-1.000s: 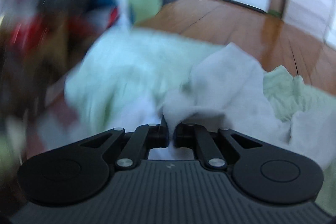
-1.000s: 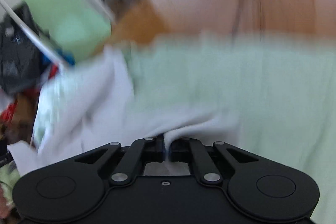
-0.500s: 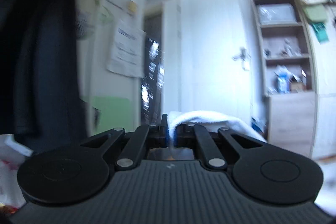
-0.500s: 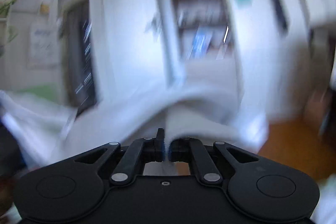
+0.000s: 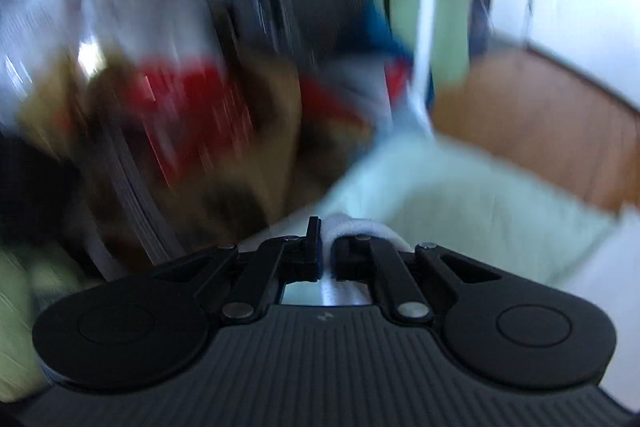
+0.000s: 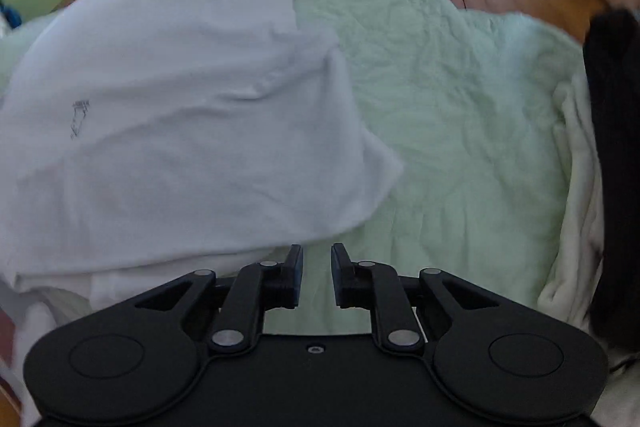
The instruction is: Fold clothes
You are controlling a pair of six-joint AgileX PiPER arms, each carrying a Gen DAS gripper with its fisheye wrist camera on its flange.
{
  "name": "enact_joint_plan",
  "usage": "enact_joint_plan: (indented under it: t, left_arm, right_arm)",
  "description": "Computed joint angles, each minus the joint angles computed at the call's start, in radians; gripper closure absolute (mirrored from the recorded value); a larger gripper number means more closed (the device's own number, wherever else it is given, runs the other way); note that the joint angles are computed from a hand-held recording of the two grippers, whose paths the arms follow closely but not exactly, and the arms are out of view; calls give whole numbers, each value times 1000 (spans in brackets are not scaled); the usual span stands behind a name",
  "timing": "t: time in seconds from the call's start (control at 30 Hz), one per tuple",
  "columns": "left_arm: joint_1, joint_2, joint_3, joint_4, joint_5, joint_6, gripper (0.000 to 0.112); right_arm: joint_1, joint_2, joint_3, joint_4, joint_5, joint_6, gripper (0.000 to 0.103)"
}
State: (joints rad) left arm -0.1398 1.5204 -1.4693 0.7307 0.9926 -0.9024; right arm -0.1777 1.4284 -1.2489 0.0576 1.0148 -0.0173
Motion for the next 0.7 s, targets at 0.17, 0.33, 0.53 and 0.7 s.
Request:
enact_joint_plan:
  t: [0.17,0.33,0.53,0.7]
  left_arm:
    - [11,-36,55,104,-39,-80,107]
    - [115,-6,-80,-21,-20,-77,95]
    - [125,-58,-73,-66,40,-80,51]
    - [129,-178,3,-188,27,-9,48]
  right_arm:
    - [-34,7,-56,209,-3,-220,75]
    - [78,23,-91,201,-38,-281,65]
    - [75,6,-69,44,-115,-276,49]
    - [-125,80,-120,133,-17,-347,46]
